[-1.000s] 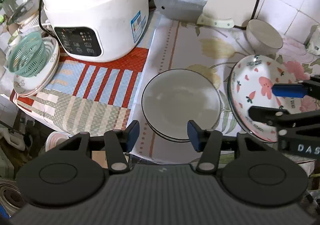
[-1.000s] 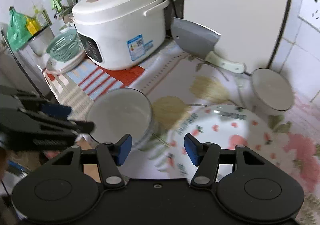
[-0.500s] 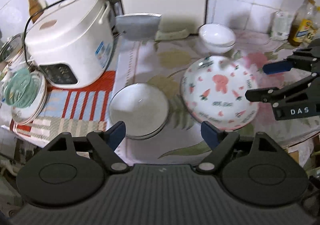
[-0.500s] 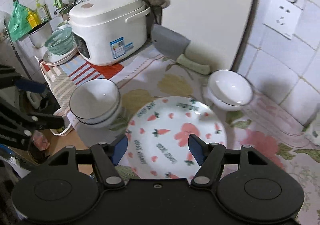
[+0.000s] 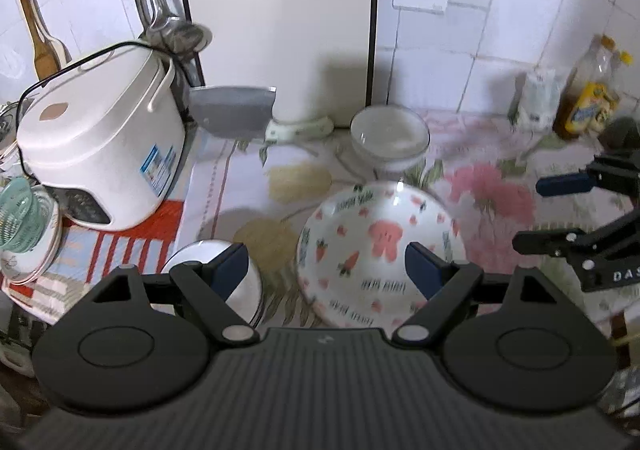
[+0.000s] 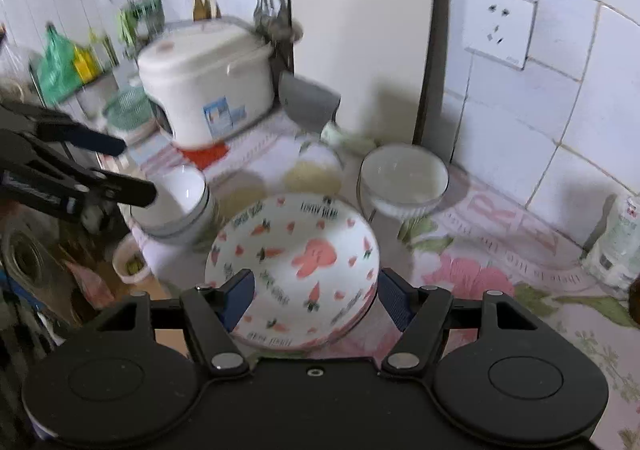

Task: Organize plates and bowls
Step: 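Move both grippers toward the small white bowl beside the wall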

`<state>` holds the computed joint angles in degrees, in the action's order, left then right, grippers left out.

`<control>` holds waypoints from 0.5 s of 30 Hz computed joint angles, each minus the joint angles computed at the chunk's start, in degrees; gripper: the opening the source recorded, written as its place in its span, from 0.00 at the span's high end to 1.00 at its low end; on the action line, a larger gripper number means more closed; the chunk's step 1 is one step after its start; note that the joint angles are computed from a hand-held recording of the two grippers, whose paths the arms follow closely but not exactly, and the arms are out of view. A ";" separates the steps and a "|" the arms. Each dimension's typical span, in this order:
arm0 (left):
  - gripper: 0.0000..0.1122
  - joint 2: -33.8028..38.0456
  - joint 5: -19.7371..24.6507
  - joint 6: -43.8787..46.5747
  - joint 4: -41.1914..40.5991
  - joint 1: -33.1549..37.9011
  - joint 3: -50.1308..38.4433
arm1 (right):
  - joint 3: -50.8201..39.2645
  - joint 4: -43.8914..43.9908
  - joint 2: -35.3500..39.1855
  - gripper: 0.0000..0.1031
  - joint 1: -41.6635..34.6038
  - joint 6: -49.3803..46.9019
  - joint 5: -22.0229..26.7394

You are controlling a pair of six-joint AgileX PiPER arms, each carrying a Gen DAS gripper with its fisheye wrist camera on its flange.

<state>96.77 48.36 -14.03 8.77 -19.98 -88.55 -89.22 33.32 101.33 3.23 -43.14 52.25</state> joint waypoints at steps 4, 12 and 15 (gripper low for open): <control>0.24 3.96 -6.21 -5.14 2.29 -1.01 -1.42 | 0.74 12.33 3.71 0.28 -5.20 -9.63 -2.33; 0.27 17.26 -7.71 -6.97 -0.81 0.11 -13.18 | -7.41 28.85 17.86 0.28 -10.06 -17.98 -1.57; 0.27 24.07 -3.49 -8.90 -0.96 -0.02 -22.10 | -18.40 24.47 26.65 0.28 -9.94 -6.83 0.42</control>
<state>120.85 44.86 -22.93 7.81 -20.00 -110.66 -107.62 57.79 127.98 -6.71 -49.97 52.67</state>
